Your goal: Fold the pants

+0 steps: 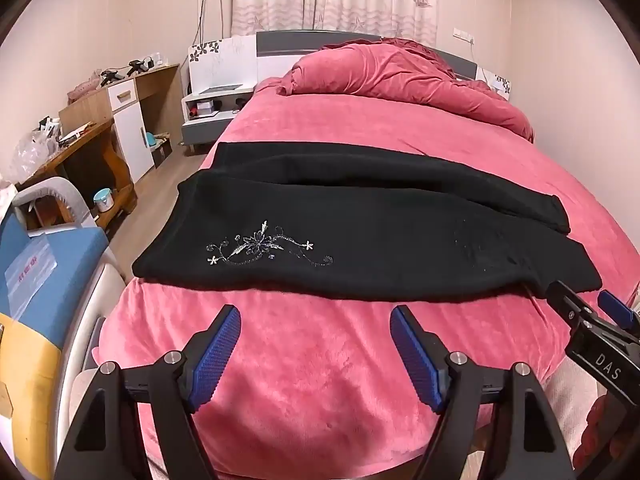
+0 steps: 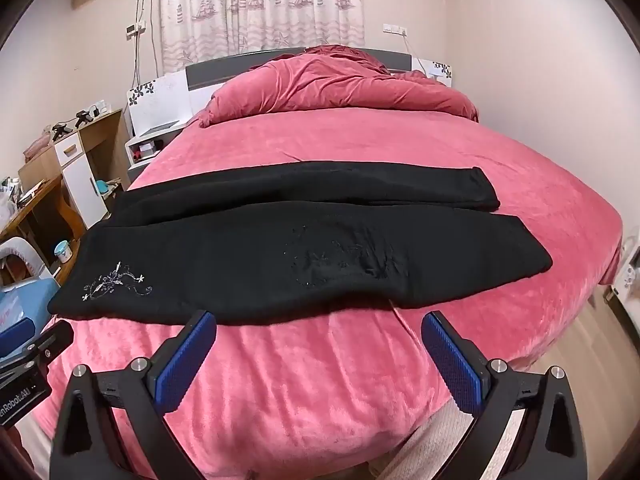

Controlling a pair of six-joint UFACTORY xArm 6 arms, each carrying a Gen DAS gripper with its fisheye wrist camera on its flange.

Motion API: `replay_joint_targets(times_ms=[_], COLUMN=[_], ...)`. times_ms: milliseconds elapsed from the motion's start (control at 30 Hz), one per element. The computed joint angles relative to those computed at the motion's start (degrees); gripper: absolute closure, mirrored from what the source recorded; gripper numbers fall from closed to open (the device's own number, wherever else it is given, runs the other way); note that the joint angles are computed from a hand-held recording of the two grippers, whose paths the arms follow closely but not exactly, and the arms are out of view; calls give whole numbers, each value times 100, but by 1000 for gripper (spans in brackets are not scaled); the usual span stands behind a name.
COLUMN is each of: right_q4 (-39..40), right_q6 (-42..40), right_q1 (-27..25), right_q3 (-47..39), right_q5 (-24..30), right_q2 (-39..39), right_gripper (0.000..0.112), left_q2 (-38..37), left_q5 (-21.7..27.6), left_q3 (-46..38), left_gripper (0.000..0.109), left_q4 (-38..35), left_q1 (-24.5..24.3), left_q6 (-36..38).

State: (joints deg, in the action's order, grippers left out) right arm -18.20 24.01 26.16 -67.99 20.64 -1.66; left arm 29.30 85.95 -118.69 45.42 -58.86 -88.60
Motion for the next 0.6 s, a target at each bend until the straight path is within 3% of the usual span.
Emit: replay_joint_targets(times_ms=[600], right_q4=[24], right_q6=[-21], right_q1=[8], right_q3=[-34], right_q5=[85], right_q2=[45], right_gripper=[9], left_q2=[-182], left_q5=[-261], left_q3=[417], left_gripper=[30], left_q4=[-24], left_q1=[45], left_q6=[-247])
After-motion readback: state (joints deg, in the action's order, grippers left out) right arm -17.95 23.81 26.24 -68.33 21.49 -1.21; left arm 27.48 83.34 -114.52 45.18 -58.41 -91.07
